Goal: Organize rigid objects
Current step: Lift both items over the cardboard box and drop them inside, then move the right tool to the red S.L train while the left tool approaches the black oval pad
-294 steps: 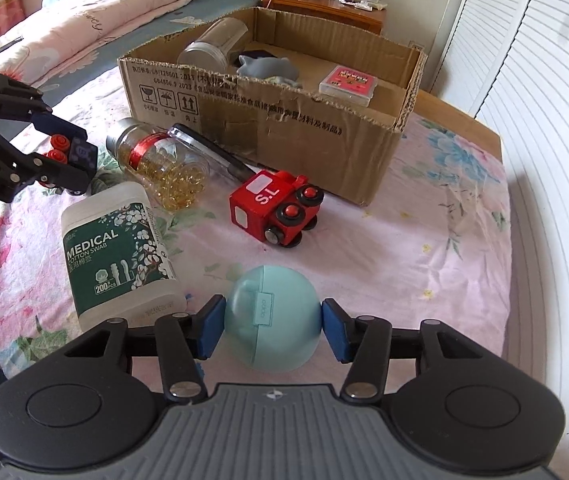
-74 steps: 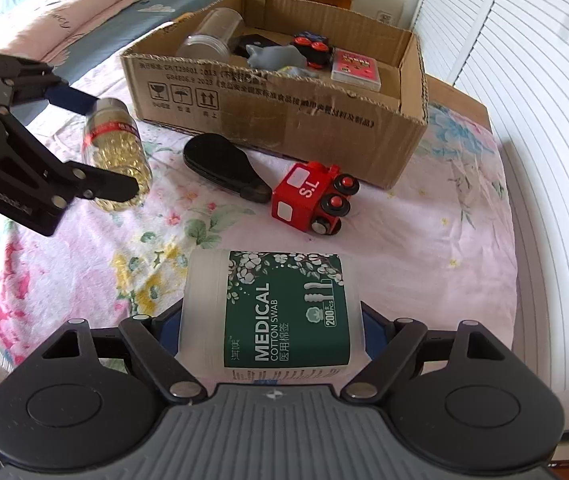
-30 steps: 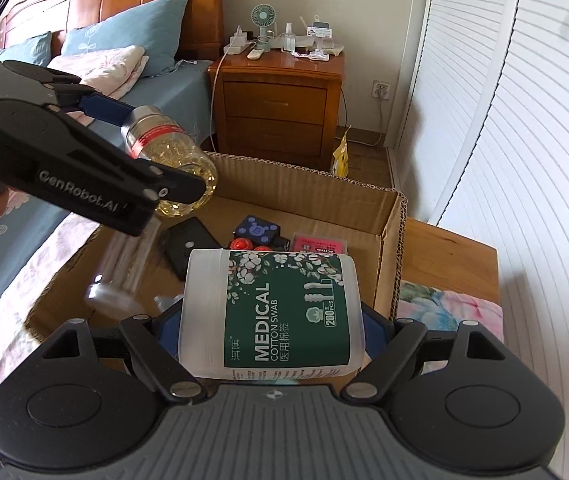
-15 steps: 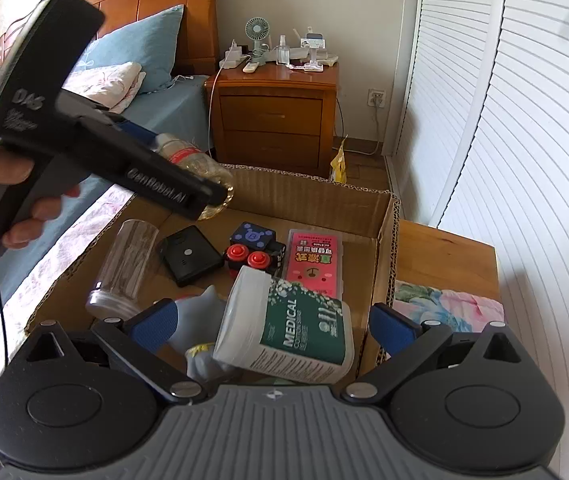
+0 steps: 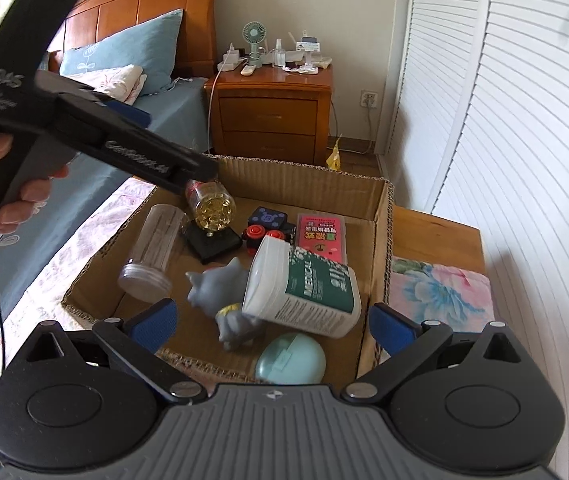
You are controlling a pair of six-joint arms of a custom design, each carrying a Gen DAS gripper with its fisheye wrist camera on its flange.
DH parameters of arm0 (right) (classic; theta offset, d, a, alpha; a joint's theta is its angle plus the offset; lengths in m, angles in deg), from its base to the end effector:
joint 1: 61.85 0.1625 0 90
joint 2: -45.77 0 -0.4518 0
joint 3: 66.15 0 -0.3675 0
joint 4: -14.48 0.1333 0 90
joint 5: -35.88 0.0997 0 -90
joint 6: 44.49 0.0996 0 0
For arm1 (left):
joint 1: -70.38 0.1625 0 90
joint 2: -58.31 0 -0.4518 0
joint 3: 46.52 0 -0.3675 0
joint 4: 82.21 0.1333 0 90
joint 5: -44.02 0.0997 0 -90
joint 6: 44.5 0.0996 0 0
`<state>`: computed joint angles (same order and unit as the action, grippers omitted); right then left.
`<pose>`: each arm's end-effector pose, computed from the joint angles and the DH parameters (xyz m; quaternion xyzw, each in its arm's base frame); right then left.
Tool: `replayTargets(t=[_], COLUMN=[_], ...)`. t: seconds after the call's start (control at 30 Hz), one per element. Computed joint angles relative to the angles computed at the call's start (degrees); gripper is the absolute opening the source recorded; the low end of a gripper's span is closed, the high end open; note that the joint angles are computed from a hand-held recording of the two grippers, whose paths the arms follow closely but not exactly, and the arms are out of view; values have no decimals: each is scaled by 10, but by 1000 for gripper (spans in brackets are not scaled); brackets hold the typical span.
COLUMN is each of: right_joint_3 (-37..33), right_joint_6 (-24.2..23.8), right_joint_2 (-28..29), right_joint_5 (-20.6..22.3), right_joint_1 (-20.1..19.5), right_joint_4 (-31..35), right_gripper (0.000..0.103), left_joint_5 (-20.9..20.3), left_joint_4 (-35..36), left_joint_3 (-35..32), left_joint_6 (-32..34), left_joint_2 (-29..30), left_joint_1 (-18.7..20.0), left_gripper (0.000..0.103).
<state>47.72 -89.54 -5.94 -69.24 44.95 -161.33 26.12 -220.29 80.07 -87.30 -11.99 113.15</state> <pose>0.2708 -0.5256 0.1441 0.4755 -0.8462 0.1656 0.1745 -0.1759 -0.4734 0.2376 0.0733 0.8042 -0.3743 0.4559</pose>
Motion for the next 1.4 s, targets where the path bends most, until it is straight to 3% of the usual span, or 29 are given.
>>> replayTargets(t=[0.2, 0.37, 0.53, 0.73, 0.93, 1.03, 1.13, 1.23, 1.4], right_joint_3=[50, 102, 142, 149, 121, 121, 112, 116, 136], right_joint_6=[25, 24, 31, 63, 81, 80, 73, 82, 15], right_joint_2=[-29, -24, -12, 31, 85, 101, 105, 88, 59], right_joint_5=[-9, -28, -42, -66, -112, -128, -162, -148, -102], right_joint_1=[2, -4, -20, -38, -45, -48, -48, -62, -81], right_joint_4=[-39, -136, -203, -261, -267, -302, -295, -272, -248], right_gripper=[103, 103, 103, 103, 103, 103, 103, 103, 103], left_joint_5=[-7, -20, -67, -88, -114, -121, -119, -112, -110], left_joint_4=[70, 179, 264, 315, 289, 292, 285, 259, 170], left_joint_3=[47, 75, 90, 110, 131, 131, 133, 134, 141], left_joint_6=[-106, -253, -385, -547, -593, -597, -592, -574, -513], left_joint_2=[-42, -61, -47, -6, 13, 18, 24, 38, 64], left_joint_1=[-66, -129, -172, -206, -212, -211, -209, -201, -180], left_gripper=[102, 102, 102, 102, 102, 102, 102, 102, 102])
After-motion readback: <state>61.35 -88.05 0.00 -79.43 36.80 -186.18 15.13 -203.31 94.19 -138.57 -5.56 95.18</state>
